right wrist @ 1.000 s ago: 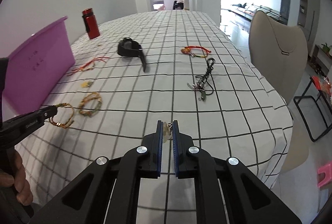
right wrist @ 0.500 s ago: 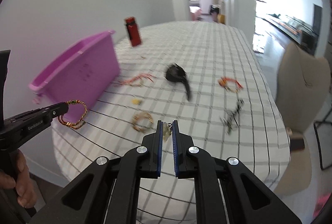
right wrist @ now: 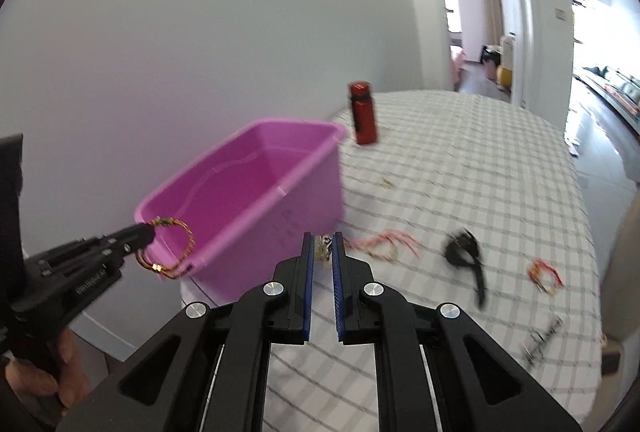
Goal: Organize jewelry
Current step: 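Carry both items to pink tub and open tools to release them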
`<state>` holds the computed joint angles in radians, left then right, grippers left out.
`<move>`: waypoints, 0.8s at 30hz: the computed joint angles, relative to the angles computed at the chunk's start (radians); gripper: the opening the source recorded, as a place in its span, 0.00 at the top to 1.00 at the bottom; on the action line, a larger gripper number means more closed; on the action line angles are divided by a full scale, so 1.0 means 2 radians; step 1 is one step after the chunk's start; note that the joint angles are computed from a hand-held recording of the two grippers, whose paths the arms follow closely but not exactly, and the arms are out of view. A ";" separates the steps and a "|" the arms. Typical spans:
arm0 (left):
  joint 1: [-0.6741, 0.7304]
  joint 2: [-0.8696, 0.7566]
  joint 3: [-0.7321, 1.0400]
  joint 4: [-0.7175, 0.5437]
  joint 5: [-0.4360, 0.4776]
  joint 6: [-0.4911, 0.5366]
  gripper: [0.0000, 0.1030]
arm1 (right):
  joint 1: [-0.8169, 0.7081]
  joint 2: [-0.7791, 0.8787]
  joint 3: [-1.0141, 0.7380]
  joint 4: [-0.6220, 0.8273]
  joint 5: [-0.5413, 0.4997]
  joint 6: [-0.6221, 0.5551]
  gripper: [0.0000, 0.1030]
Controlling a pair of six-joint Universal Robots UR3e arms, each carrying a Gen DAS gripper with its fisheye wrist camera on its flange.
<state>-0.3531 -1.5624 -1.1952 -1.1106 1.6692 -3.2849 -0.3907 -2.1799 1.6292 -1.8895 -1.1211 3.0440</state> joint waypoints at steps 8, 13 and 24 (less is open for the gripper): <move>0.123 -0.097 0.100 -0.022 -0.096 0.091 0.97 | 0.217 0.298 -0.200 -0.125 -0.139 0.124 0.92; 0.147 -0.178 0.190 -0.062 -0.111 0.117 0.97 | 0.254 0.424 -0.325 -0.086 -0.156 0.138 0.92; 0.154 -0.279 0.303 -0.136 -0.100 0.095 0.96 | 0.260 0.583 -0.533 0.042 -0.134 0.108 0.92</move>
